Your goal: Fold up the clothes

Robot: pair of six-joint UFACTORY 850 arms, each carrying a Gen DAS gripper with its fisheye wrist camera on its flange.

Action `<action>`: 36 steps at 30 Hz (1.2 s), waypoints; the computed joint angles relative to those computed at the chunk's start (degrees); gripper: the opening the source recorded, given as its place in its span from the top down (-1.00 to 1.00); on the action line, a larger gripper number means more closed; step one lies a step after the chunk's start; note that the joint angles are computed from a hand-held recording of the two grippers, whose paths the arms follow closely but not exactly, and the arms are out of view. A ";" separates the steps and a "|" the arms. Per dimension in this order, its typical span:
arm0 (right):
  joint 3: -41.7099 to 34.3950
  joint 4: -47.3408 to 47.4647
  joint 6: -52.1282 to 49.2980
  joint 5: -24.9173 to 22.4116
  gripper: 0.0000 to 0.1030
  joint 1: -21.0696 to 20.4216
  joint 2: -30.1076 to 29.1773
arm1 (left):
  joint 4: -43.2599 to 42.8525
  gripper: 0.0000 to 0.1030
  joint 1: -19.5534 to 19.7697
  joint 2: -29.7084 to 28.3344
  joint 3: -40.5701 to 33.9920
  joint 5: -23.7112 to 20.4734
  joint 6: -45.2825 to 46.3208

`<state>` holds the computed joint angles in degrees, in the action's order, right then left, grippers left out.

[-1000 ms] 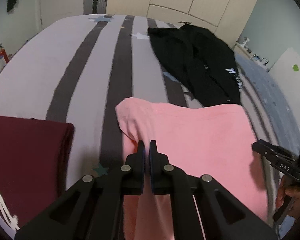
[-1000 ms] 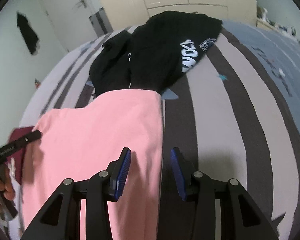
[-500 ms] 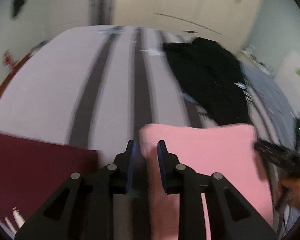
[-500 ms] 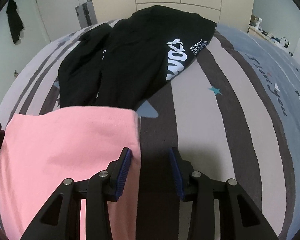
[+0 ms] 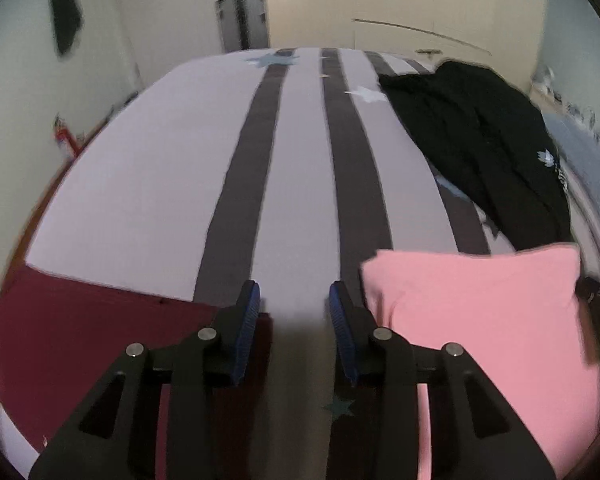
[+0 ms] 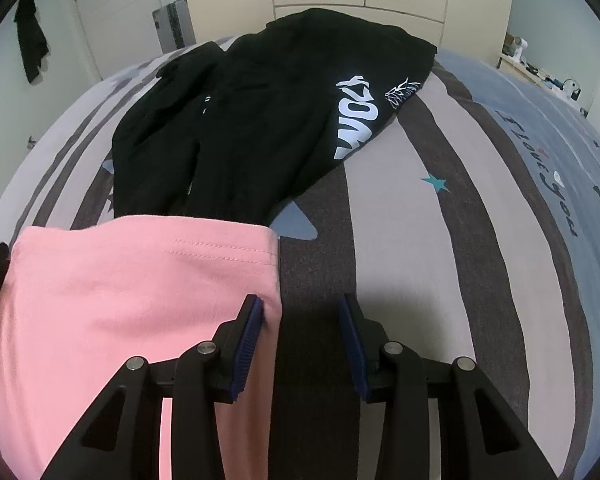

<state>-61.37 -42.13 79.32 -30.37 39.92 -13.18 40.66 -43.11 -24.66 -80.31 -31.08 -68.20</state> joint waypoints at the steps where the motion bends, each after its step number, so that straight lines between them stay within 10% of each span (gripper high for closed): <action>1: 0.04 0.16 -0.20 0.10 0.31 -0.05 0.10 | -0.99 0.34 -0.11 1.51 1.45 2.54 1.27; 9: 7.12 -13.00 12.26 6.59 0.31 5.48 9.28 | -26.77 0.81 -4.18 9.45 10.23 16.65 28.14; 20: 10.91 -8.14 9.60 7.07 0.63 11.62 9.14 | -2.28 0.97 -3.52 9.50 14.80 7.32 -5.40; 27: 8.94 -9.53 9.26 6.72 0.63 10.17 7.94 | -9.73 0.97 -4.87 5.40 7.37 12.72 10.17; 31: 5.98 -8.61 7.60 6.43 0.63 7.81 5.01 | -13.26 0.97 -3.85 -0.60 1.97 6.37 15.95; 36: 2.66 -5.43 2.92 6.56 0.63 4.72 1.28 | -1.08 0.96 -2.93 -1.78 0.08 4.58 2.10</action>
<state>-58.71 -47.56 82.24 -23.81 44.64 -11.89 39.59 -46.03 -26.44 -80.23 -26.50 -66.10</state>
